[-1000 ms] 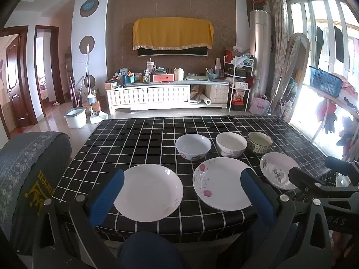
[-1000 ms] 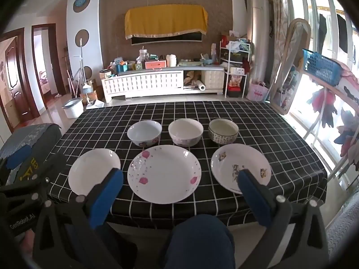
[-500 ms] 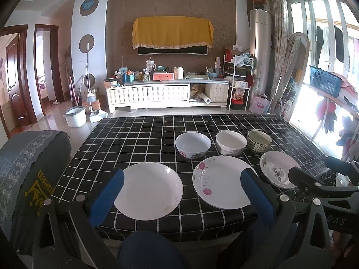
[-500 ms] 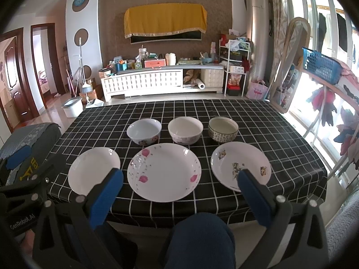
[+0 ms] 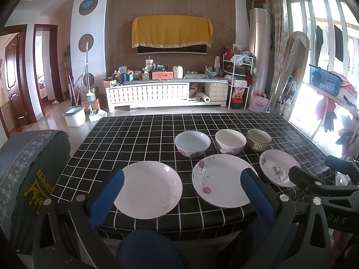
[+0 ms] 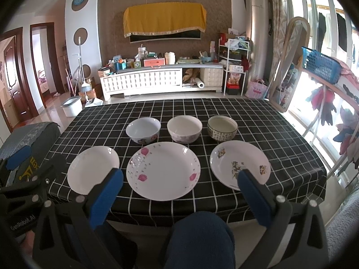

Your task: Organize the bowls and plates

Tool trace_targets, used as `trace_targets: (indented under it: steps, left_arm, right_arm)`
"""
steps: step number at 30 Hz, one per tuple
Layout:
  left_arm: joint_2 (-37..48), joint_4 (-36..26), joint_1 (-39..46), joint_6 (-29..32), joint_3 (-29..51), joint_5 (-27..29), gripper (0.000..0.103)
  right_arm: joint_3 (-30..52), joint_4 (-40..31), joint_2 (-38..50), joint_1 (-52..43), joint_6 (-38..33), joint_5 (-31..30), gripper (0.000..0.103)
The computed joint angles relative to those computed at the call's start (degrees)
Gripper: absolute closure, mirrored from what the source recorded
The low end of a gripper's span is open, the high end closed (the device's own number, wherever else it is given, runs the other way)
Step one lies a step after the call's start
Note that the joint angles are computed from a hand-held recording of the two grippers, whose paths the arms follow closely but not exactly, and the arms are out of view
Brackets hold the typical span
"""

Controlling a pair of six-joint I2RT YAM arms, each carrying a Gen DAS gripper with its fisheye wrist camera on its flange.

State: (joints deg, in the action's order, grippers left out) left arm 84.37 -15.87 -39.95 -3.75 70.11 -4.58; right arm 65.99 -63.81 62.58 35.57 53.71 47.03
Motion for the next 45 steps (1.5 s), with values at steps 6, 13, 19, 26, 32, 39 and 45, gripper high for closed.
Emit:
trace_targets:
  steps: [6,13,19,26,32,39,45]
  left_arm:
    - [-0.19,-0.1,-0.04,-0.16,-0.17,0.03,0.0]
    - [-0.44,-0.25,0.08,-0.09,-0.41,0.22,0.0]
    - [-0.39,-0.81,0.26,0.01,-0.01,0.45,0.0]
    - [-0.51,-0.68,0.22,0.13,-0.22,0.34,0.0]
    - [-0.22,-1.5,0.23,0.03,0.73,0.4,0.0]
    - [1.35,-4.36,1.85,1.07,5.14,1.56,0.0]
    - [5.2,-7.83,5.45,2.19,12.56,3.87,0.0]
  right_arm:
    - [-0.13,-0.09,-0.08,0.11,0.18,0.03,0.0]
    - [0.01,-0.3,0.09,0.13,0.32,0.02,0.0]
    - [-0.19,-0.83,0.07,0.5,0.99,0.16,0.0]
    - [-0.47,-0.81,-0.11,0.54,1.1,0.16,0.0]
    - [0.1,-0.94,0.22,0.44,0.82,0.12,0.0]
    - [5.19,-1.52,3.03,-0.8,-1.92,-0.5,0.0]
    - [10.79,1.75,7.26,-3.37,-8.11,-1.93,0.0]
